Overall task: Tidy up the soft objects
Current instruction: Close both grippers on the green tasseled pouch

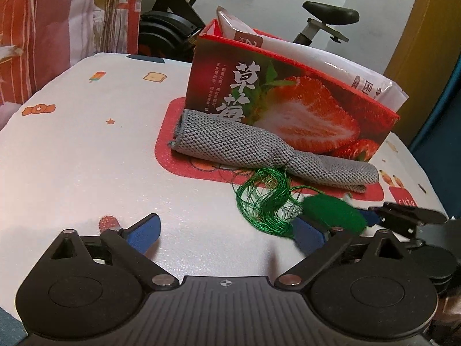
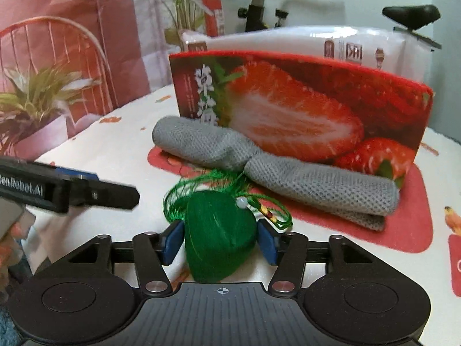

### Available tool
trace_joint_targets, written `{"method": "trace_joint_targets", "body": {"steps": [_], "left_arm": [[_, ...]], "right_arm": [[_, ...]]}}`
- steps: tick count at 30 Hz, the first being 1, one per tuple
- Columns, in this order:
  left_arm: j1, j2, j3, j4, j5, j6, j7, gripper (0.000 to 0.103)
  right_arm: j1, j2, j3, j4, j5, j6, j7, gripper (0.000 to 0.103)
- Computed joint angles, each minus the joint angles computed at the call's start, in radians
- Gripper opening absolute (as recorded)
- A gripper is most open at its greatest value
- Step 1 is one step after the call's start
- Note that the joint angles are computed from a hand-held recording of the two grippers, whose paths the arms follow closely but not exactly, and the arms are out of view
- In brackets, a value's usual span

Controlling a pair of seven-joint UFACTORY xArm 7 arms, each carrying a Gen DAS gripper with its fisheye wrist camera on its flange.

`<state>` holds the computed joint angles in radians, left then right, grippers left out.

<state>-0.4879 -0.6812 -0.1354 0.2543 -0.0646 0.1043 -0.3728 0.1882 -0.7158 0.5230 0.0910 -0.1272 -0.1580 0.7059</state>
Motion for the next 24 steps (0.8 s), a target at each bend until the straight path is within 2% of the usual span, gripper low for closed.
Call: {"method": "trace_joint_targets", "body": {"steps": [4,6,8,10,12,16,19,23,24], "left_arm": [[-0.037,0.026,0.031,0.02,-0.02,0.002,0.007,0.089],[-0.092,0.049,0.078,0.035,-0.047,-0.009,0.032,0.086],[-0.139,0.074,0.112,0.054,-0.07,-0.021,0.063,0.083],[-0.188,0.1,0.142,0.078,-0.096,-0.031,0.093,0.081],[-0.252,0.126,0.183,0.101,-0.129,-0.035,0.133,0.078],[-0.386,0.19,0.259,0.157,-0.21,-0.039,0.231,0.07],[-0.478,0.237,0.315,0.197,-0.291,-0.032,0.292,0.067],[-0.522,0.302,0.325,0.229,-0.366,-0.046,0.351,0.056],[-0.556,0.31,0.35,0.231,-0.402,-0.057,0.378,0.056]], "right_arm": [[0.055,-0.068,-0.05,-0.045,0.017,0.026,0.027,0.056],[0.089,-0.105,-0.087,-0.066,0.02,0.036,0.037,0.059],[0.114,-0.131,-0.116,-0.08,0.017,0.045,0.039,0.068],[0.134,-0.161,-0.138,-0.087,0.01,0.074,0.034,0.07],[0.146,-0.182,-0.152,-0.089,0.004,0.103,0.033,0.068],[0.167,-0.192,-0.184,-0.103,0.0,0.107,0.033,0.054],[0.178,-0.18,-0.19,-0.104,-0.005,0.101,0.027,0.051],[0.173,-0.174,-0.175,-0.105,-0.013,0.094,0.025,0.05],[0.174,-0.173,-0.178,-0.108,-0.012,0.089,0.026,0.049]]}}
